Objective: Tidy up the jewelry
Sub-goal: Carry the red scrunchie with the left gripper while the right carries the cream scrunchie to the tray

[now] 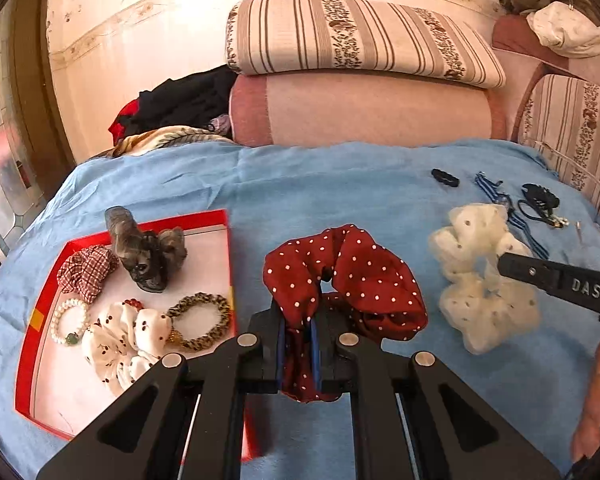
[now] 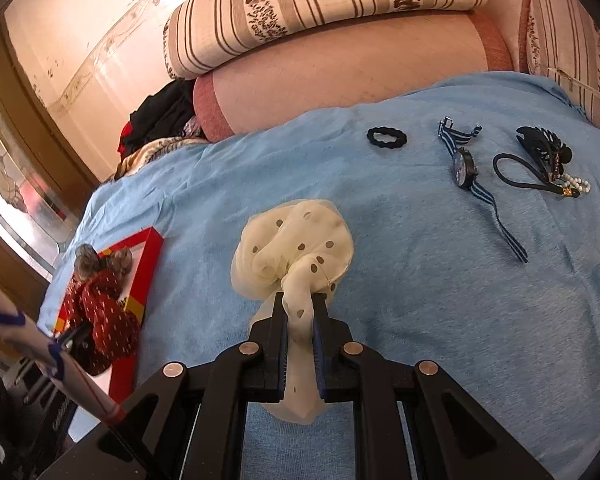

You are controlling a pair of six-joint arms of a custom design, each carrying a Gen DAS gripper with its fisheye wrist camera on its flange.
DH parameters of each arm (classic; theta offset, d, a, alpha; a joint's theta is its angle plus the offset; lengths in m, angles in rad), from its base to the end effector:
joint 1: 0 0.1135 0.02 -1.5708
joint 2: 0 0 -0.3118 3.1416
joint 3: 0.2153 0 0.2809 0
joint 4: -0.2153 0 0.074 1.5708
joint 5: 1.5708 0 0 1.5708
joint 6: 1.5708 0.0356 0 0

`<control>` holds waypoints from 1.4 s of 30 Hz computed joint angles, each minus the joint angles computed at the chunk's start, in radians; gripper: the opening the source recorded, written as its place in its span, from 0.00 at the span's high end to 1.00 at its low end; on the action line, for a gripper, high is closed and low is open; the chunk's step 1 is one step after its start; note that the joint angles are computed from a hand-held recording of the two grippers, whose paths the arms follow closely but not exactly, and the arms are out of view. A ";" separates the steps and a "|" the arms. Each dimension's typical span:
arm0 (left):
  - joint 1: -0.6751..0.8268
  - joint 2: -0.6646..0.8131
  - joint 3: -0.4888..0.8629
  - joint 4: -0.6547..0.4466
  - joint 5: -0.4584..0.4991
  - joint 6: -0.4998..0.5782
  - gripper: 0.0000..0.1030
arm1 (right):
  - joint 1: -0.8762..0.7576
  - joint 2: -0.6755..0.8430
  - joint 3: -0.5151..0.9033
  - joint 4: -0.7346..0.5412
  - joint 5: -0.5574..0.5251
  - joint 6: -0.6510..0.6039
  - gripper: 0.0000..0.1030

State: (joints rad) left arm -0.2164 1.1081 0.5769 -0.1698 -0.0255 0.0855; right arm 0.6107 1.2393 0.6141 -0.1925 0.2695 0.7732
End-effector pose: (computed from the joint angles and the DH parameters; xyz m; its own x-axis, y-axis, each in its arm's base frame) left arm 0.2264 -0.0488 0.2346 -0.6109 0.2217 -0.7600 0.2487 0.9651 0.0816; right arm 0.2104 0.1357 0.2174 -0.7096 0.3251 -0.6251 0.1286 0.9321 0.3386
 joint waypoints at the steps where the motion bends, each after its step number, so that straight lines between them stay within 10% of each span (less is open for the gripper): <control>1: 0.004 0.008 -0.001 0.011 0.000 0.005 0.91 | 0.006 0.005 0.001 0.002 0.006 0.000 0.89; 42: 0.225 -0.077 0.001 -0.012 0.162 0.070 0.91 | 0.284 0.037 0.092 0.050 0.203 -0.019 0.89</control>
